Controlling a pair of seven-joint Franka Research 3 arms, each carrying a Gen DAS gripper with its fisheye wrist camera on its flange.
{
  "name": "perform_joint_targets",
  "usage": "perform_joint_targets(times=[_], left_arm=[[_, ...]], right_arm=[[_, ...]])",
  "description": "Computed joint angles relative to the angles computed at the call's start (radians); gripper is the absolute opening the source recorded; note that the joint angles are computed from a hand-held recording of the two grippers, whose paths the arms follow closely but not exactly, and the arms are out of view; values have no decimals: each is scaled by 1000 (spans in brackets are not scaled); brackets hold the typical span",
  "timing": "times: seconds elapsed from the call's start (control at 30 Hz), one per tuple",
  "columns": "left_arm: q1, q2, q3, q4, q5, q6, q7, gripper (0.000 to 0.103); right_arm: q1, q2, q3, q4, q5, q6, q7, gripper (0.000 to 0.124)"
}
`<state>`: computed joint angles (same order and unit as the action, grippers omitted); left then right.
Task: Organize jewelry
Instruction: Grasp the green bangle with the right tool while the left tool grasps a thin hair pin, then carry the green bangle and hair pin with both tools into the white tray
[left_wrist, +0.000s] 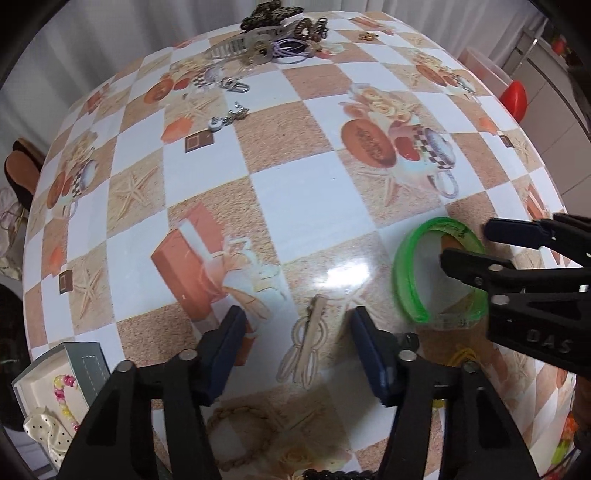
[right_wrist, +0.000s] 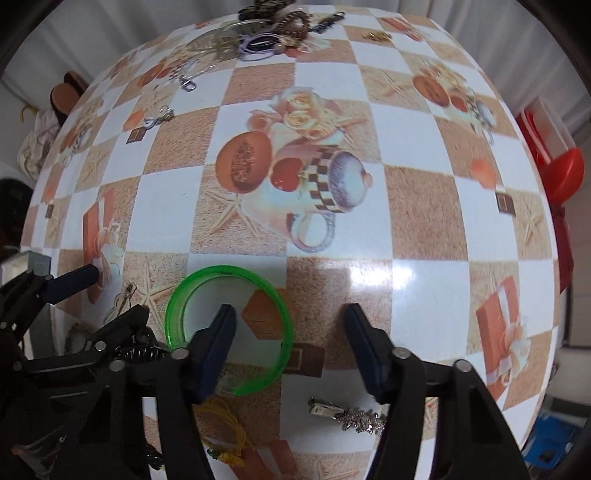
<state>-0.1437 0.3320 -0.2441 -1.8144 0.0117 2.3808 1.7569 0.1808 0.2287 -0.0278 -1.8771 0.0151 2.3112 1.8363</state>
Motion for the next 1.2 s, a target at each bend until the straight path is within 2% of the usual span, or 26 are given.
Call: perform_joint_targets(times=[0.1, 0.13, 0.17, 0.23, 0.33, 0.37, 0.4, 0.5, 0.7, 1.2], left_arm=[[-7, 4, -6, 9, 0, -6, -4, 51], [-7, 2, -7, 6, -2, -3, 2, 44], [-5, -6, -9, -4, -5, 4, 8, 33], [-8, -18, -11, -16, -9, 6, 5, 22], [4, -14, -11, -10, -40, -2, 19, 22], [14, -2, -9, 3, -54, -8, 29, 21], [19, -3, -10, 4, -69, -11, 28, 11], [36, -5, -10, 14, -113, -33, 19, 11], [56, -44, -3, -21, -160, -32, 16, 11], [85, -180, 34, -103, -276, -43, 34, 9]], right_arm=[[14, 8, -2, 12, -43, -10, 2, 55], [16, 10, -2, 14, -51, -10, 3, 55], [18, 10, -2, 15, -54, -10, 3, 54], [19, 12, -2, 18, -58, -11, 3, 51], [22, 16, -2, 25, -66, -11, 1, 37], [22, 16, -2, 26, -66, -9, 0, 24], [23, 12, 0, 22, -63, -5, 0, 12], [19, 24, 3, 36, -33, 0, 0, 7], [-2, -15, 4, -6, 40, 37, -2, 7], [-7, -96, 19, -42, 75, 17, 15, 7]])
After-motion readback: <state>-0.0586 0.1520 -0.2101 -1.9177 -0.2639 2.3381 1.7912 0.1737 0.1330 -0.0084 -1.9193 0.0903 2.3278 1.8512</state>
